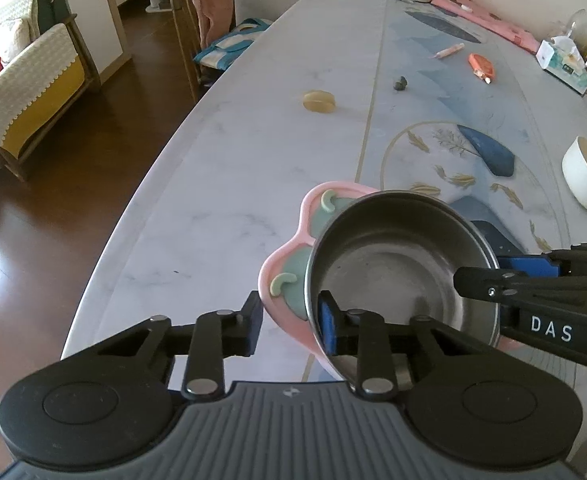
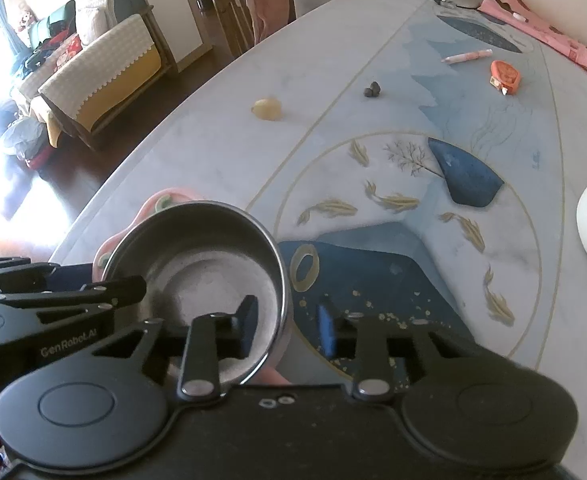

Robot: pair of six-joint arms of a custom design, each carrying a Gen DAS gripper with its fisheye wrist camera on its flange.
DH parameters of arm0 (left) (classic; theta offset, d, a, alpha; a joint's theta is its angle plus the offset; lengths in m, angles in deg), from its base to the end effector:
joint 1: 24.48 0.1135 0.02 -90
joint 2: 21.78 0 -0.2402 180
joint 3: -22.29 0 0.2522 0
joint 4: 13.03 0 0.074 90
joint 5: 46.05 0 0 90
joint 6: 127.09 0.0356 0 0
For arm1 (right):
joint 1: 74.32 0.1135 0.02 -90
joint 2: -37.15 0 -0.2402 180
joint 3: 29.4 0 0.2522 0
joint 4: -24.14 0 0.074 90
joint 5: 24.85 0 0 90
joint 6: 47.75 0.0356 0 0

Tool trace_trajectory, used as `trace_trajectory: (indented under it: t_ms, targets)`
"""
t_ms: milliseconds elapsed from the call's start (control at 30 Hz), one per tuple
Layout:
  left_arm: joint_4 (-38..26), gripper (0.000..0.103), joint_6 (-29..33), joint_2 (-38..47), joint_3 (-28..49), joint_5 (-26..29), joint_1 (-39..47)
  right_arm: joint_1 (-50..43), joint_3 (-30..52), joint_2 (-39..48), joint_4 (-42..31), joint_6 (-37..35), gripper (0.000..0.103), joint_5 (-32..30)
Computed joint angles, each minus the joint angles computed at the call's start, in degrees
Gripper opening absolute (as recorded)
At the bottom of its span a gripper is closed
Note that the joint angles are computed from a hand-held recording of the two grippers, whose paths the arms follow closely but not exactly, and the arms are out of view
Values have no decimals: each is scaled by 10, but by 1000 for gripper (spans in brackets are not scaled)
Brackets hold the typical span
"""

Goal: Organize plates and bowls
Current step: 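Close both grippers on the pink pot rim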

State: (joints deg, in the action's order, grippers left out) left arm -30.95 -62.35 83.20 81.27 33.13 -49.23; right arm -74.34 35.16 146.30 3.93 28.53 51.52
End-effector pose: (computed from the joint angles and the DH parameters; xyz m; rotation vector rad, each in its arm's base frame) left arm 0.2799 -0.1217 0.0662 -0.0699 2.6508 -0.0320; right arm 0.3246 0.0083 0.0651 -0.3889 2.6400 0.2452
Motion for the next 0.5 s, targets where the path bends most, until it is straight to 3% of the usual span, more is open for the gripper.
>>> trace_trajectory:
  t_ms: [267, 500]
  targets:
    - [-12, 28, -6, -2, 4, -4, -4, 20, -24, -23, 22, 2, 8, 33]
    - [-22, 27, -8, -16, 7, -13, -10, 23, -33, -43, 25, 15, 6, 47]
